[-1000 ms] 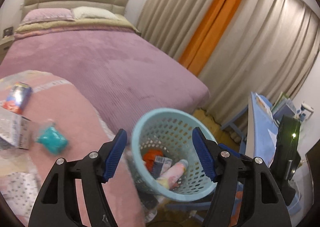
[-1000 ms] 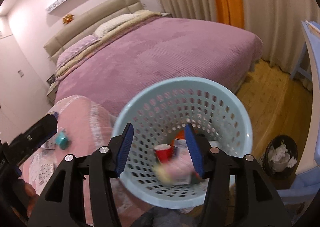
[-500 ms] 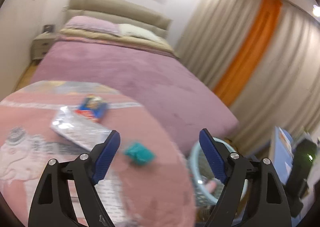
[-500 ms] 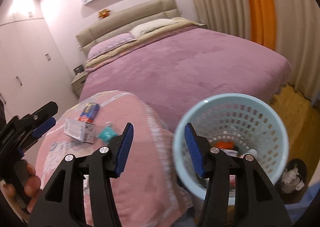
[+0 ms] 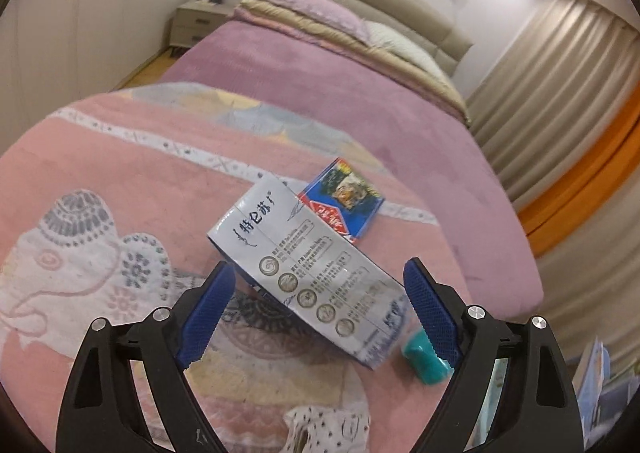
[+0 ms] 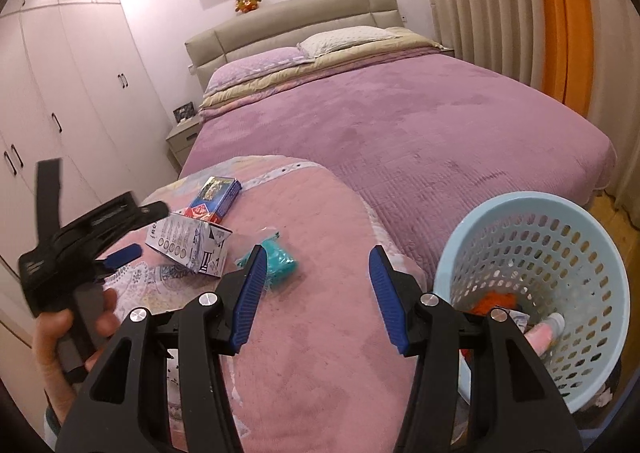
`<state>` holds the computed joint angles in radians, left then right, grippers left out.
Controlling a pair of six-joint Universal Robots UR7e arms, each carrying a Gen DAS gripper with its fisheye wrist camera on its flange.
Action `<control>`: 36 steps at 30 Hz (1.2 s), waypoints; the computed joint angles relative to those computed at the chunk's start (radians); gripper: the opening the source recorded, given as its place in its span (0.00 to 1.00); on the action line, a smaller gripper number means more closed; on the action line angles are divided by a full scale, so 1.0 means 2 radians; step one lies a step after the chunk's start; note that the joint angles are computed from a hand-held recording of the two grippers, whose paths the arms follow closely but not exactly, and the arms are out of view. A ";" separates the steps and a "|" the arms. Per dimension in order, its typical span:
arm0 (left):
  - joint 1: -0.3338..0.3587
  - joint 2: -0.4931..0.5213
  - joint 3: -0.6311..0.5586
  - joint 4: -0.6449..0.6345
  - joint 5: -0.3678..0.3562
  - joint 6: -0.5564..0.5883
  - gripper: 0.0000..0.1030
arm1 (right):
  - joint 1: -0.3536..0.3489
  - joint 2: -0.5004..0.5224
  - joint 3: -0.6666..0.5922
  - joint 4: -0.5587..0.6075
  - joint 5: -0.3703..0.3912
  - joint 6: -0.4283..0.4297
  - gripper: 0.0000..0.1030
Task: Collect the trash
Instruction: 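Grasp the white milk carton with the left gripper while the right grasps the teal clay packet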
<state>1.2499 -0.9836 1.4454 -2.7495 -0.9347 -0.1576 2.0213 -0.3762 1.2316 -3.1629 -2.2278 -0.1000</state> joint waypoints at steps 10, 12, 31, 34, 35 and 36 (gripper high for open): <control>-0.007 0.029 -0.020 0.018 0.065 0.000 0.87 | -0.007 0.008 -0.009 0.013 -0.001 0.005 0.48; -0.010 0.032 -0.021 0.021 0.073 0.004 0.87 | -0.008 0.008 -0.009 0.015 -0.001 0.005 0.48; -0.015 -0.038 0.060 0.044 0.073 0.148 0.65 | -0.006 0.030 -0.047 0.049 0.017 -0.016 0.48; -0.010 -0.055 0.077 0.035 0.068 0.176 0.64 | -0.005 0.038 -0.062 0.059 0.032 -0.042 0.48; -0.009 -0.060 0.082 0.032 0.067 0.180 0.64 | -0.007 0.040 -0.066 0.064 0.039 -0.050 0.49; -0.008 -0.064 0.088 0.027 0.066 0.186 0.64 | -0.010 0.042 -0.069 0.074 0.053 -0.061 0.49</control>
<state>1.2334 -1.1110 1.6211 -2.6965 -0.8023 0.2137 2.0006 -0.2924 1.0928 -3.0157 -2.1225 -0.2225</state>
